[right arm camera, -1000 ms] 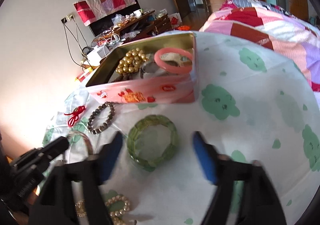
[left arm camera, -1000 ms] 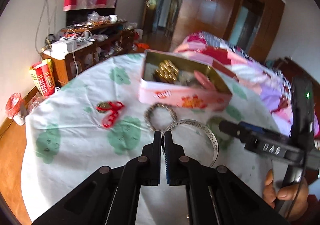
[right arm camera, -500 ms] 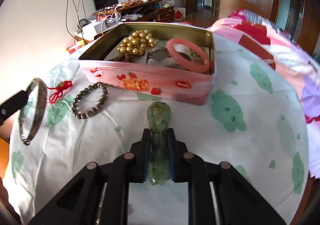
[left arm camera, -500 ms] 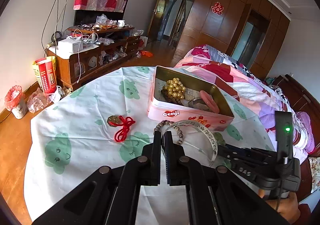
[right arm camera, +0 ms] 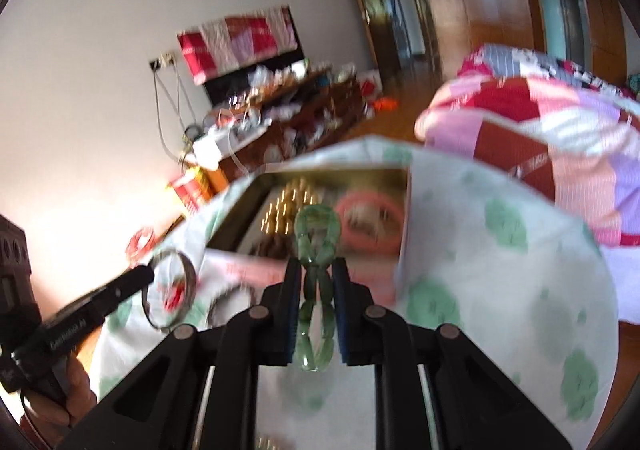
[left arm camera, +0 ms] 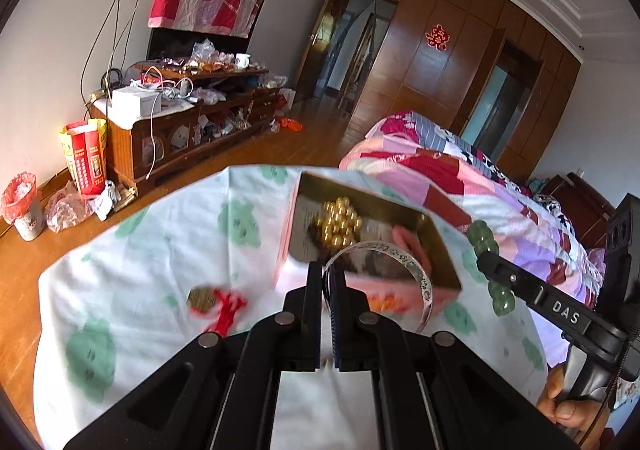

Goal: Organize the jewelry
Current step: 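Drop the jade bracelet into the pink tin with the right tool while the left tool drops the silver bangle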

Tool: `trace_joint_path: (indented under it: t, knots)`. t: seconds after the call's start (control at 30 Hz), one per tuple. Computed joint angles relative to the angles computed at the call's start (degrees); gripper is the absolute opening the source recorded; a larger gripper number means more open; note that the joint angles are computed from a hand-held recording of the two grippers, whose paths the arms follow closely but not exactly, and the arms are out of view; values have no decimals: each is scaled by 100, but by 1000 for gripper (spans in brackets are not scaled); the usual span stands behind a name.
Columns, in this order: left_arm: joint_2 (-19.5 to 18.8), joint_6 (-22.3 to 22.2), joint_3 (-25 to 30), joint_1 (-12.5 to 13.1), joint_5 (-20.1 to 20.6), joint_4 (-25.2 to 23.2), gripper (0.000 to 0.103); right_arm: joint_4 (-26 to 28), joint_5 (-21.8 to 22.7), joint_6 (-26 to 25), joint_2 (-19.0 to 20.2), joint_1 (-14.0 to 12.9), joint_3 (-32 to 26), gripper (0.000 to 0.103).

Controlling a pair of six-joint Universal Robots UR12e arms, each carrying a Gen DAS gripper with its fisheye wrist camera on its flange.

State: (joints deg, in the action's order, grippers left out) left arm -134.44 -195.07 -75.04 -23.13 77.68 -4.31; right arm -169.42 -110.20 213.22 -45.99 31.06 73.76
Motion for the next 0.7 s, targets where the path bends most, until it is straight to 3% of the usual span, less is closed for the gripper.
trace_joint_path:
  t: [0.17,0.4,0.7]
  knots:
    - [-422,-137,761,-23,-9,-339,2,-21,-282,31,317,-103,-502,18]
    - [-953,109,1752,-158,450,-1082,2,718,-199,69,781,-293,-1252,18]
    - [-1218,340,2115,-210,725,-1524,2,925,-59,-62,931,-337,-1364,19]
